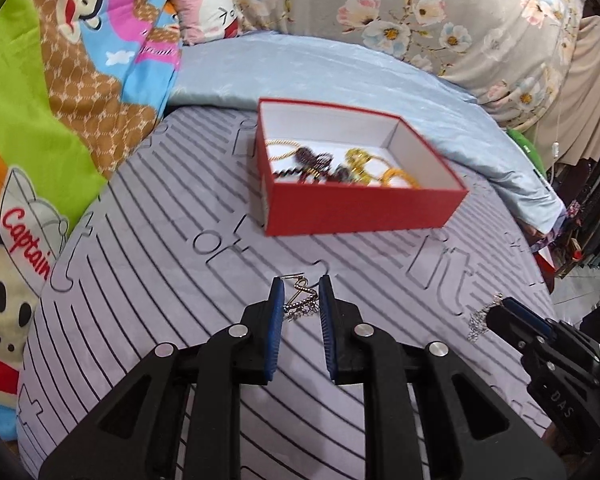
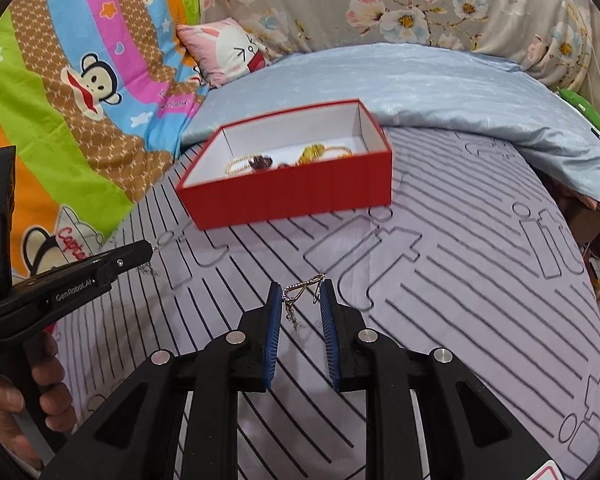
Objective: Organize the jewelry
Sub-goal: 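Carry both silver pendants over the red box, then open both tools to release the silver pendants into the box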
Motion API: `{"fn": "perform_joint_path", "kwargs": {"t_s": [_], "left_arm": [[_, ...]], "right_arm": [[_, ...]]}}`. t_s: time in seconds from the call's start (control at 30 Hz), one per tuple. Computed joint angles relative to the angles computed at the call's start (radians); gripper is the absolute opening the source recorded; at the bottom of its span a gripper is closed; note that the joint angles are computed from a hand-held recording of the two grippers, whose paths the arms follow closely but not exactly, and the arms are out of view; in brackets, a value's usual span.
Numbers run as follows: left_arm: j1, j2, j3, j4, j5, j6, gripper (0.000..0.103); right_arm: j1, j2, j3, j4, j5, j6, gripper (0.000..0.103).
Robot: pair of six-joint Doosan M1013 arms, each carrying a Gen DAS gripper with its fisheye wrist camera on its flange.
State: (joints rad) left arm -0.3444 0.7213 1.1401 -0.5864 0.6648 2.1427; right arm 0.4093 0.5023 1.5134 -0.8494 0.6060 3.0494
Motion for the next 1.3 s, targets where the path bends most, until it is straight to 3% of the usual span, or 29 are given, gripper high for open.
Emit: {"fn": "perform_joint_path", "kwargs": {"t_s": [0.23,0.37,0.63,0.9,1.3], "left_arm": [[-0.012,0.013,-0.084,-0.07,0.008,0.081,0.017],[-0.029,0.046,-0.162,-0.043,-0.012,0.07,0.017],[-0.058,0.149,-0.341,0.115,0.011,-0.08,0.017],[-0.081,0.247,-0.487,0.269,0.064,-0.203,0.017],[-0.091,0.338,-0.626,0.342,0.138,-0.29,0.017]], "right_arm": [[-0.025,-0.005,-0.053,-0.097,0.006,-0.007,0.019],[-0.052,0.01,-0.102,-0.109,0.005,-0.045,0.019],[-0.121,0.063,-0.197,0.018,-0.061,-0.156,0.019],[-0.152,0.138,-0.292,0.137,-0.032,-0.294,0.019],[-0.169,0.209,-0.358,0.235,0.008,-0.401,0.019]]}}
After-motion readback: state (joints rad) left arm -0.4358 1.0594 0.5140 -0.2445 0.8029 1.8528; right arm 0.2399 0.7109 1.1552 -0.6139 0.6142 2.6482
